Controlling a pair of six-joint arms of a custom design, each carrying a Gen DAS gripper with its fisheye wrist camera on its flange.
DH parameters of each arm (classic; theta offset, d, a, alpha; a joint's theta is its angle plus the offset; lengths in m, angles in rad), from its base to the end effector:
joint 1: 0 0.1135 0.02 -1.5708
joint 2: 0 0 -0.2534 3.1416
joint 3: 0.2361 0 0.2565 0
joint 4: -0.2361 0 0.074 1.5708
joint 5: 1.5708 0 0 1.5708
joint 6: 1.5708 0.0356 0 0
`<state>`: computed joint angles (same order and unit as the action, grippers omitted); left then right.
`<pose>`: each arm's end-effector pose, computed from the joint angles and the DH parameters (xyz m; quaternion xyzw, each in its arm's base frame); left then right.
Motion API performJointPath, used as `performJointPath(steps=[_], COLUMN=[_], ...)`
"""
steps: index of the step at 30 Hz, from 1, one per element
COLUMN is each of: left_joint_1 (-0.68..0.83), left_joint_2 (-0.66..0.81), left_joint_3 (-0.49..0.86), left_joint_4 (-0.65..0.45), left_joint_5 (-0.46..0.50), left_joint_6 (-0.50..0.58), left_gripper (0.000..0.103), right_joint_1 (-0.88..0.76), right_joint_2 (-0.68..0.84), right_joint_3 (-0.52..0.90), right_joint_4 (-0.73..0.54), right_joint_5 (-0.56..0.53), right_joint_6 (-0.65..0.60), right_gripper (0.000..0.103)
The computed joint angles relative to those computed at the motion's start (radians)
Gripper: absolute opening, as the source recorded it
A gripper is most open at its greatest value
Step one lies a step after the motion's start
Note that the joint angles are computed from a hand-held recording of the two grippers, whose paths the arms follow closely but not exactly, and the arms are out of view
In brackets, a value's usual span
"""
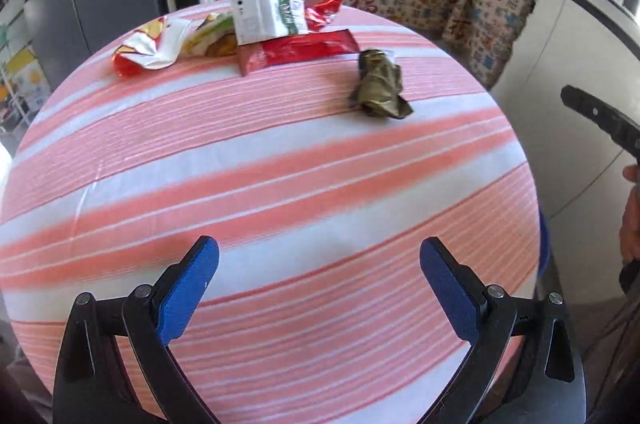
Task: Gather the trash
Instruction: 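Return both tools to the table, then grasp the gold-wrapped snack with the left gripper and lift it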
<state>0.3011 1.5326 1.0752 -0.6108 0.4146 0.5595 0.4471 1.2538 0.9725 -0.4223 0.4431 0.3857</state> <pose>0.3021 0.0788 0.2170 0.1729 0.9334 -0.0797 0.3043 0.2575 0.1065 0.2740 0.0651 0.8877 -0.0166 0.4555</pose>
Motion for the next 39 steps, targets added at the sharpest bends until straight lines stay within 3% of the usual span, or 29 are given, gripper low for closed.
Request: performJointPath(steps=[6, 11, 14, 20, 27, 31, 35, 39], left_joint_1=[-0.023, -0.043, -0.063, -0.142, -0.310, -0.351, -0.312, -0.215], left_joint_2=[0.118, 0.185, 0.240, 0.304, 0.421, 0.426, 0.376, 0.293], left_joint_3=[0.071, 0.143, 0.231, 0.437, 0.533, 0.479, 0.421, 0.363], left_joint_4=[0.037, 0.013, -0.045, -0.198, -0.161, -0.083, -0.037, -0.064], left_joint_5=[-0.029, -0.044, -0.048, 0.070, -0.061, -0.150, -0.113, -0.039], left_joint_6=[0.066, 0.137, 0.112, 0.023, -0.055, -0.060, -0.070, -0.055], left_gripper=[0.101, 0.102, 0.101, 0.101, 0.099, 0.074, 0.040, 0.038], right_joint_1=[0.102, 0.115, 0.108, 0.086, 0.080, 0.082, 0.080, 0.079], right_joint_2=[0.256, 0.411, 0.408, 0.407, 0.394, 0.381, 0.380, 0.388], right_joint_3=[0.136, 0.221, 0.213, 0.205, 0.170, 0.153, 0.156, 0.169], right_joint_4=[-0.022, -0.085, -0.065, -0.042, 0.003, 0.013, 0.008, -0.005], right_joint_5=[-0.109, -0.120, -0.108, -0.118, -0.121, -0.121, -0.127, -0.127], right_joint_6=[0.083, 0.077, 0.056, 0.036, 0.014, 0.007, 0.004, 0.010], right_gripper=[0.061, 0.061, 0.060, 0.061, 0.061, 0.061, 0.061, 0.061])
